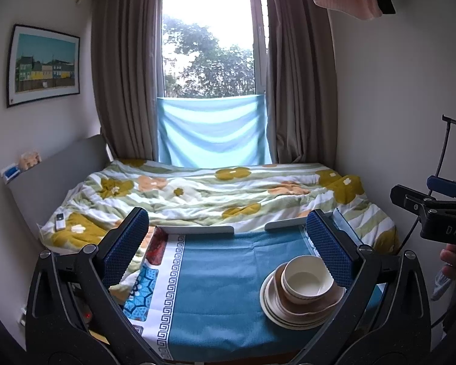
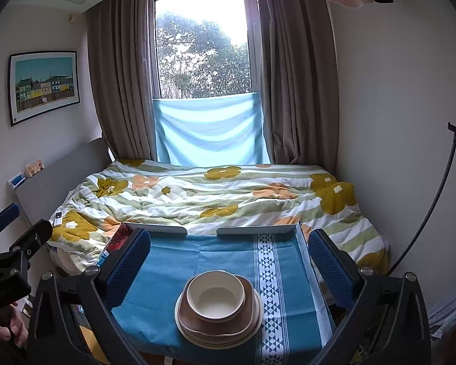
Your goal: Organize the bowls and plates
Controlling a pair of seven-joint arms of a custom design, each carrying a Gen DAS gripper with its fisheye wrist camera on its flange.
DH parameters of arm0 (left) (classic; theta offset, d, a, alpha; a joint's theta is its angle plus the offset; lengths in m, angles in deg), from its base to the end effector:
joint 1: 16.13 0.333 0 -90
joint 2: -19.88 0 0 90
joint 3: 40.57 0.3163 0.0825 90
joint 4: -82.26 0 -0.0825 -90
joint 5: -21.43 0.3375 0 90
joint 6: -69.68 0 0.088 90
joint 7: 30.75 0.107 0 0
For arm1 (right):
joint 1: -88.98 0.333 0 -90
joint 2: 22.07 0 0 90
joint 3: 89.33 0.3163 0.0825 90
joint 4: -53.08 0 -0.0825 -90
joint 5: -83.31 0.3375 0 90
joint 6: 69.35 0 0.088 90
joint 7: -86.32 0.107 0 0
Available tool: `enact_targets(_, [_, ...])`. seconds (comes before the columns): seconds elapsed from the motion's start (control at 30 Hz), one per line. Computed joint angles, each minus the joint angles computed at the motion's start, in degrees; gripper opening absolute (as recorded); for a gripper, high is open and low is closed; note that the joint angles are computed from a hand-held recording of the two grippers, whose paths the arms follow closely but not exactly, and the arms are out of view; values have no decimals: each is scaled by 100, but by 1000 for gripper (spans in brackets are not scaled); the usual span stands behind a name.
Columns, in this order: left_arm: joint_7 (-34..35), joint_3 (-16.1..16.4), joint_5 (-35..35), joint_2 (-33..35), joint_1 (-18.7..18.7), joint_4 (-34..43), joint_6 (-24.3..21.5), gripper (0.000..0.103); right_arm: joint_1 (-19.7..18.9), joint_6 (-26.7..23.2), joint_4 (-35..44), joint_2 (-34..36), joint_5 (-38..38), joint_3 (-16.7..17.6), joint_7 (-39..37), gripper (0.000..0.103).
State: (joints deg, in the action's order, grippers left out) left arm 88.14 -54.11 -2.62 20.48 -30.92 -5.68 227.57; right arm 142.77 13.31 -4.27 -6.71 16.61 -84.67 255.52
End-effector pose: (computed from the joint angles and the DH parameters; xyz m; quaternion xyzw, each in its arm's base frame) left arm 0.4946 -0.2463 0.7806 -0.3370 0.7390 -0.5161 0.2720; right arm 0.3861 0.4018 0.7708 -0.3777 0.7572 -0.4546 0.2781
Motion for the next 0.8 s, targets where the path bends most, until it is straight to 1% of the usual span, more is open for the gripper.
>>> enact_targets(0.2, [-27,-2,55,16,-12,7,25,103,-37,29,18,9,54,-16,-14,103])
enact_targets(0.23, [-39,-2,72,25,-14,18,16,103,-56,62,-114,-63,64,-19,28,103])
enact_targets(0.47, [-70,-4,122,78,-28,82,-23,103,-166,60,-226,-132,43,55,96,103])
enact_targets(0.8, [-144,-18,222,114,-65,117,5,103,-210,45,-253,-159,30,104,77,103])
